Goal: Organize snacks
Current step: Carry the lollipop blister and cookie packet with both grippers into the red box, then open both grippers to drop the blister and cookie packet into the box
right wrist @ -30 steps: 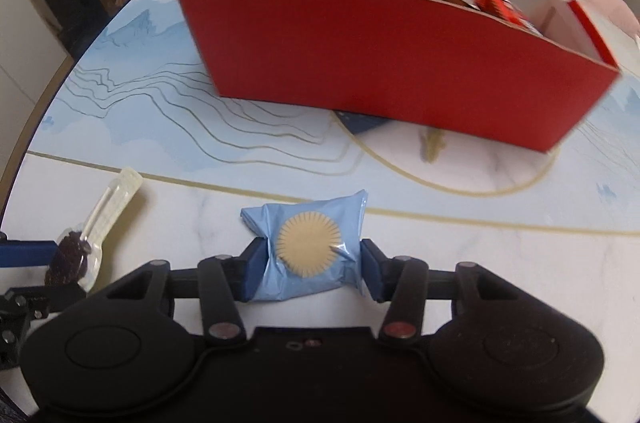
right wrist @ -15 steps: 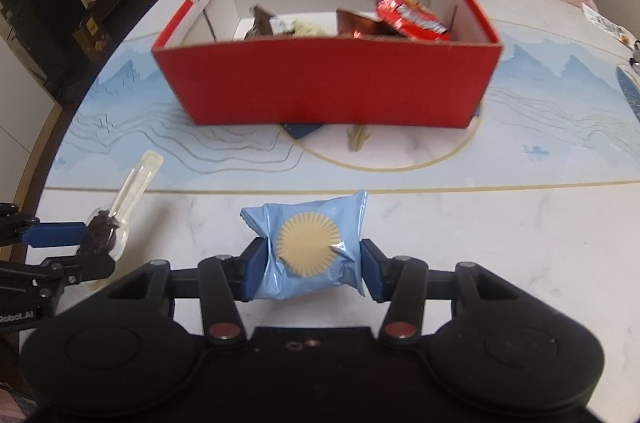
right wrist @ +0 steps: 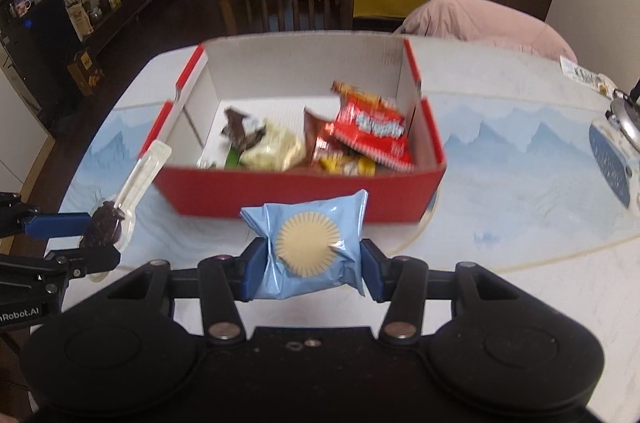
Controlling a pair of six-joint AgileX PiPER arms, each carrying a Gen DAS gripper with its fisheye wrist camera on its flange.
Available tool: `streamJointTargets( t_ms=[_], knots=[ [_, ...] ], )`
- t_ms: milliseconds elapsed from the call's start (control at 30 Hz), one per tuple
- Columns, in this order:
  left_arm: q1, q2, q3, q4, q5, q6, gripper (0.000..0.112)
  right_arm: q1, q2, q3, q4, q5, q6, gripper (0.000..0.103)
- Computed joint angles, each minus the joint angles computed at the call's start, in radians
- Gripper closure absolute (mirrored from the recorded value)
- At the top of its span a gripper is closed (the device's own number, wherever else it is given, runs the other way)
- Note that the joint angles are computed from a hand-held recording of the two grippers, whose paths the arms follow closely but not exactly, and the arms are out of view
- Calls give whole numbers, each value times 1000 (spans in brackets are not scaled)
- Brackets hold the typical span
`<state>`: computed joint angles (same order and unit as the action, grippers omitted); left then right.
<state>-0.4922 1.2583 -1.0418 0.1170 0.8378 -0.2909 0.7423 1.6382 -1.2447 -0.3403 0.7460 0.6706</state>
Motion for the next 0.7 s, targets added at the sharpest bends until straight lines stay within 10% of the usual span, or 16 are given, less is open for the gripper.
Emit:
streamJointTargets(
  t_ms=[700],
  knots=[
    [122, 445, -460, 23, 74, 34, 74, -164, 311, -428, 127, 50, -284, 54]
  ],
)
